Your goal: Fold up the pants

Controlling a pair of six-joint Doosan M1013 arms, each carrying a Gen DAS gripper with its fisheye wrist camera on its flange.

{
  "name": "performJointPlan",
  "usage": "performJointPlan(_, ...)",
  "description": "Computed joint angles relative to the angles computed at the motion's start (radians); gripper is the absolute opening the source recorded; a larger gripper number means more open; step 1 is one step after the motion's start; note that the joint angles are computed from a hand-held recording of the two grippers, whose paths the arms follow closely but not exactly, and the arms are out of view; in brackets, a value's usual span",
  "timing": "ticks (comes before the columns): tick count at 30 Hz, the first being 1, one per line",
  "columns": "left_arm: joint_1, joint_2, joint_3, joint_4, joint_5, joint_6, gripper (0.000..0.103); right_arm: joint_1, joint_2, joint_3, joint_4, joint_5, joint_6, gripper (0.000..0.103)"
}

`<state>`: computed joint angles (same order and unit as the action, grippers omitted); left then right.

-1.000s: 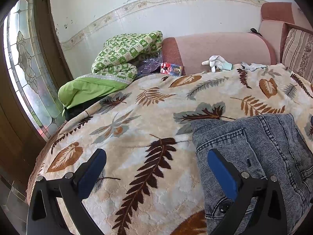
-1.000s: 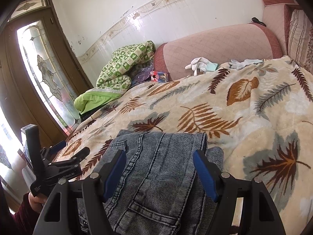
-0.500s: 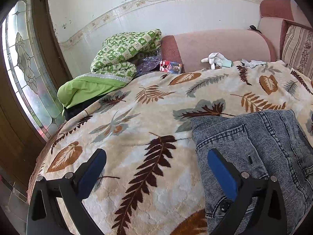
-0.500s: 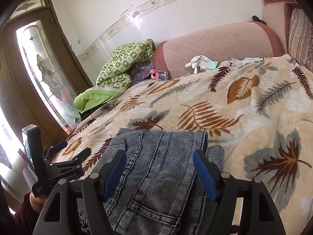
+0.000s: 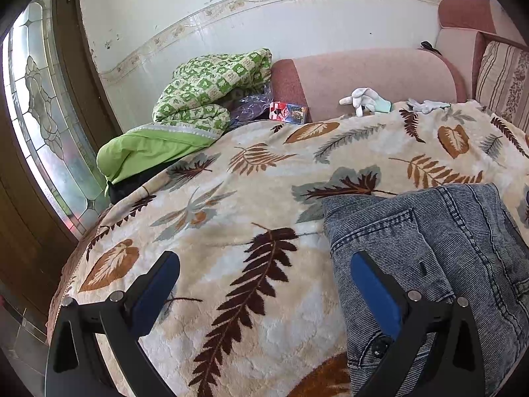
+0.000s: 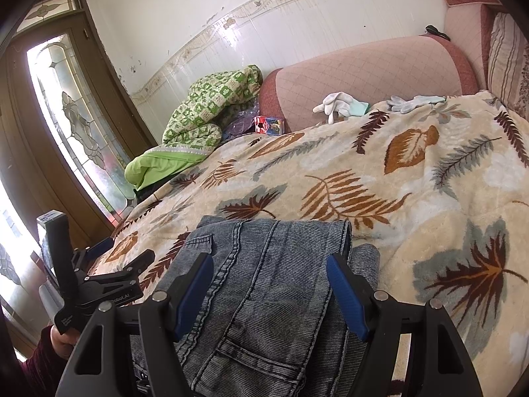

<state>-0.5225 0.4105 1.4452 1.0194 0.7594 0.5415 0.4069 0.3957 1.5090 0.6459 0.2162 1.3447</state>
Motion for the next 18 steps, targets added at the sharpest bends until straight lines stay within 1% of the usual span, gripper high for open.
performJointPlan(14,-0.001,0.001,0.003,0.005,-0.004,-0.003,0.103,0.000,-0.001,0.000,-0.010,0.000,0.009,0.074)
performJointPlan(16,0.000,0.001,0.003,0.006,-0.004,-0.002,0.103,0.000,-0.001,-0.001,-0.054,0.002,0.054,0.074)
performJointPlan(18,0.000,0.001,0.002,0.004,-0.002,-0.001,0.103,0.001,0.000,-0.004,-0.164,0.007,0.167,0.074)
